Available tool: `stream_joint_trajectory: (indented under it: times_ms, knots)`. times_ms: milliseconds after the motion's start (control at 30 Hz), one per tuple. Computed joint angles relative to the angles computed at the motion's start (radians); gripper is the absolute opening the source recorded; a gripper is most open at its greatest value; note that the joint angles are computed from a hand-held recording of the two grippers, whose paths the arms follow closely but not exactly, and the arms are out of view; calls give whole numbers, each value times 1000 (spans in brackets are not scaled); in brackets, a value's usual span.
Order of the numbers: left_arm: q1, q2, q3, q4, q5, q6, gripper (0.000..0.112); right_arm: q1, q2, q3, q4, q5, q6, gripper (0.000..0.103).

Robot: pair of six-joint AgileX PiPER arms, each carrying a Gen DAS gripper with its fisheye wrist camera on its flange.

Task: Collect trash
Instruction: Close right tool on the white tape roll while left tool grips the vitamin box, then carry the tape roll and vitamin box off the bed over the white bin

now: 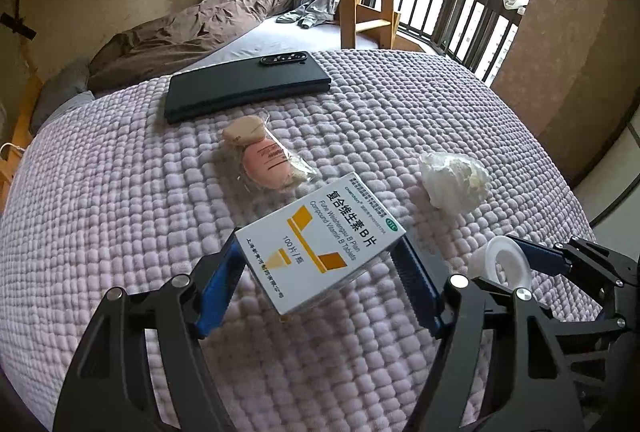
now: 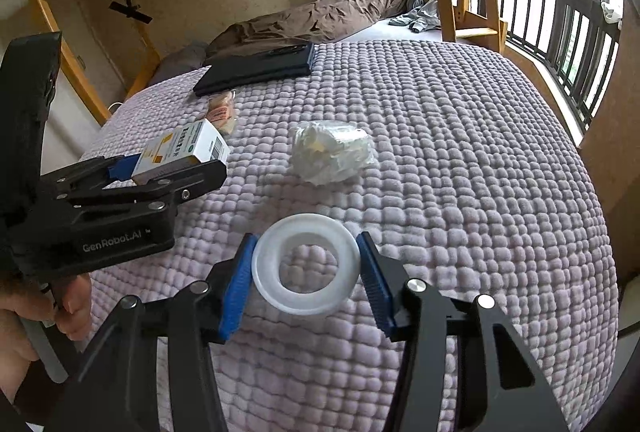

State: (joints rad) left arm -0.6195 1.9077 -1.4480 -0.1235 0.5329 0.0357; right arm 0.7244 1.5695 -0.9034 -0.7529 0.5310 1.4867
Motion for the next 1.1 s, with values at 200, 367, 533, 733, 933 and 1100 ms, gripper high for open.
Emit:
stream_joint_trajectory:
  times_ms: [200,367,533,733,933,1100]
  knots:
    - [12,-54,70,2,-12,-3,74,12,-2,-9,21,-7,-3,50]
    - [27,-103,137,-15,-29,3,74,31,3,-22,20,5,2,50]
    - [31,-130,163,-27,-29,4,74,61,-10,-24,16,27,17,50]
    - [33,-176,220,-38,-41,4,74,114,-25,-25,3,66,47,50]
    - [34,-226,284,-37,-54,-8,74,184,-27,-32,-11,111,88,50]
    - [42,-270,347,-29,-66,-24,74,240,-28,-33,-10,135,119,50]
